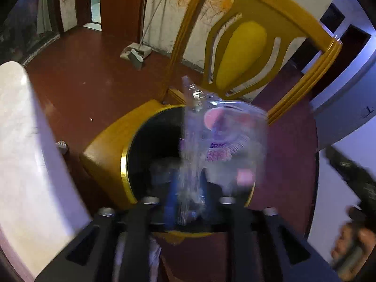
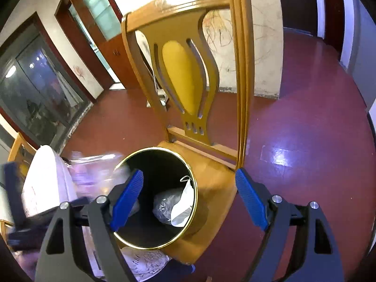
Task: Collect trash
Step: 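Carry the mask and plastic cup to the black bin and release both, then move both tools back over the striped cloth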
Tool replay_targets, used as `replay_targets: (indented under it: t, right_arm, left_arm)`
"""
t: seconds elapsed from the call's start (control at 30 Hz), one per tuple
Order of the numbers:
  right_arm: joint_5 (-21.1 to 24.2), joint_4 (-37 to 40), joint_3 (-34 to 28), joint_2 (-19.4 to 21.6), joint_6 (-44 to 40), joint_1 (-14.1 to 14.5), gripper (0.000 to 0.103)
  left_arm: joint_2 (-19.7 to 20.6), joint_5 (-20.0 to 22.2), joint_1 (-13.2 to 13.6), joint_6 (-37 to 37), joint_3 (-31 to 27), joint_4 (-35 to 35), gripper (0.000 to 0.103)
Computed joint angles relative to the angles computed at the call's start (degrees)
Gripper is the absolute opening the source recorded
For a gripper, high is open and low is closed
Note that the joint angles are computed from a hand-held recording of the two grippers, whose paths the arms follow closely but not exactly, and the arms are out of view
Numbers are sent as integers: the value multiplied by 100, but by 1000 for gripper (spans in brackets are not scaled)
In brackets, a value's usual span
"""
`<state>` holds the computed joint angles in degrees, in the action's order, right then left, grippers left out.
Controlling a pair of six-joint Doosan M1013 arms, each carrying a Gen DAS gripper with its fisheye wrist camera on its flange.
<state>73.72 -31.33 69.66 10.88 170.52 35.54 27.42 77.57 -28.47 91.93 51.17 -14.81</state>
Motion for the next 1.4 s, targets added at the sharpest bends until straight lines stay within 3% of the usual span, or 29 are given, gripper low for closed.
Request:
replay_targets:
  t: [0.03,0.07,0.3,0.5,0.6,0.8,0.97,1.13,1.2,1.3,1.4]
  right_arm:
    - [5,-19,-7,-26,-18,14,81]
    - [-13,-66,14,-26,11,52,81]
    - [-6,-375,-118,-51,48,155,81]
    - [-162,-494,-291,63,-89,279,81]
    - [-285,-589,-439,106,-162,386,81]
    - [-940,-714,-1214,470,-893,721,81]
    - [-1788,-566,-2010,905,-1904,1091,81]
    - [-2325,-257,-2912,1416,-2959,1471,83]
    - [-2403,-188,-3186,1566,-3212,1599,85]
    - [-2407,-83,-3642,1825,-3661,1773,85]
    - [-2253,155,-4071,2053,-4131,1873,85]
  left_arm:
    - [31,21,-39,-75,2,22,63]
    - [32,-7,-72,-170,16,73,67]
    - [-62,-192,-132,-241,51,89,70]
    - [-473,-621,1,-402,311,170,77]
    - [-830,-1016,109,-373,542,325,83]
    - [-1981,-2191,569,-656,1407,965,96]
    - [-2971,-2643,1049,-1551,2076,2201,97]
    - [-3770,-2364,1262,-3007,2629,4311,97]
    - [-4073,-2062,1343,-3586,2855,5055,97]
    - [-4340,-1584,1507,-4196,3032,5683,97]
    - [-4557,-1400,1773,-4488,3188,5926,97]
